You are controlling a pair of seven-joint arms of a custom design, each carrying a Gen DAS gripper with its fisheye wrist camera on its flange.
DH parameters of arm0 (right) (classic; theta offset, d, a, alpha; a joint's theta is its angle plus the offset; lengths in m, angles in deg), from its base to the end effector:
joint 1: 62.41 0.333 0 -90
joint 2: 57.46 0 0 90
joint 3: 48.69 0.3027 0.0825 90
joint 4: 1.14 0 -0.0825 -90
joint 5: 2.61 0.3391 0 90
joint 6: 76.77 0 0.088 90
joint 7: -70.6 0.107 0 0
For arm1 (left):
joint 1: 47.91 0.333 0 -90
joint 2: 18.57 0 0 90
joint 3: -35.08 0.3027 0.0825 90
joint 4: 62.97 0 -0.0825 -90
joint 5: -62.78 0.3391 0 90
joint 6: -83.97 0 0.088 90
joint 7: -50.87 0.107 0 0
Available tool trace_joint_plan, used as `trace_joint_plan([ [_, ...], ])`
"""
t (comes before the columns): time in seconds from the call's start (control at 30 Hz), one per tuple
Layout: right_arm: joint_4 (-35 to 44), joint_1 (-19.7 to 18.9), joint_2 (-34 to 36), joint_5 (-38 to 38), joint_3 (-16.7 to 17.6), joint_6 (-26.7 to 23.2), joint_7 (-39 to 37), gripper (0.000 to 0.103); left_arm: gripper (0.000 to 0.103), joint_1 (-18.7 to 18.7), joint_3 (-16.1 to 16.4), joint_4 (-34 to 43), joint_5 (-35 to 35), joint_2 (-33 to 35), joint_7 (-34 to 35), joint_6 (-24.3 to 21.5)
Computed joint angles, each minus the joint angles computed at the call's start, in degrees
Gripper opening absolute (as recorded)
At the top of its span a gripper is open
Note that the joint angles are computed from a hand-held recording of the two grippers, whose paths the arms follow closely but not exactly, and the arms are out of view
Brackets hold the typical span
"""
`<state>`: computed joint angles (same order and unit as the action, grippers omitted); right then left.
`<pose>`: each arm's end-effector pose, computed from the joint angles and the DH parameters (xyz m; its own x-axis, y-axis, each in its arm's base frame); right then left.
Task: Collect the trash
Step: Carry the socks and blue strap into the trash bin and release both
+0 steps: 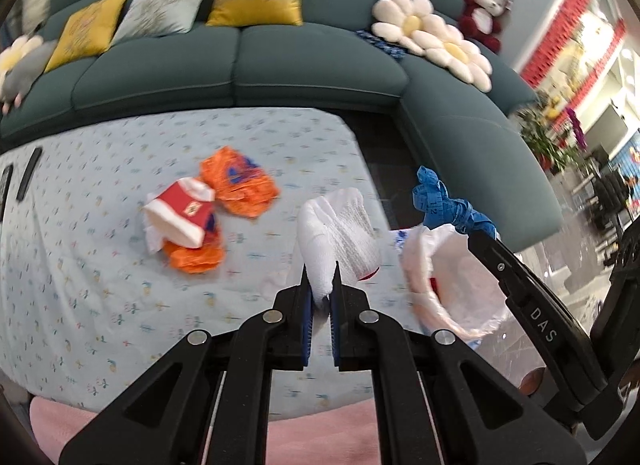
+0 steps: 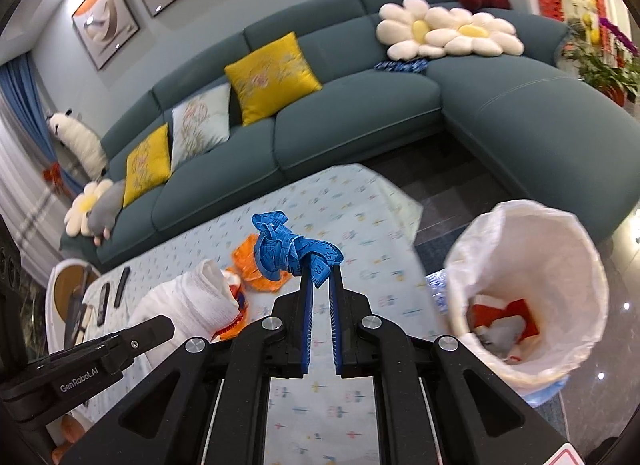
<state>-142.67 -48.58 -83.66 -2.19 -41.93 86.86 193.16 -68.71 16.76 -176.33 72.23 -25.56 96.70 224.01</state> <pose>0.3921 0.1543 0.5636 -0.0478 -0.9309 -0.3623 -0.7011 0.2896 -0.6516 0.4043 -0.3394 0.5834 -0.0818 -0.9692 0.2324 -0.8532 -0.0525 -0.5189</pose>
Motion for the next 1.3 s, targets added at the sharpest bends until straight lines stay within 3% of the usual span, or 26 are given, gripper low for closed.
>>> trace_joint_plan([
  [0.23, -5.53, -2.95, -7.06, 0.42, -2.86, -0.21, -0.81, 0.008, 0.007, -3.72, -2.41, 9.35, 5.08, 6.77, -1.00, -2.88],
  [0.63, -12.56, -8.77, -13.78, 2.33, -6.68, -0.74, -3.34, 0.008, 0.007, -12.25, -1.31, 24.21, 8.18, 19.23, 1.13, -6.99],
  [1.2, -15.56, -12.05, -11.81, 6.27, -10.77, 0.39, -8.36, 0.008, 0.008, -21.98, 2.77, 48.84, 6.40, 37.39, 5.16, -17.00],
  [1.3, -15.43, -11.59, -10.71, 7.69, -11.76, 0.91, -9.01, 0.015, 0.011, -22.94, 3.68, 51.70, 6.16, 39.41, 5.02, -16.99],
])
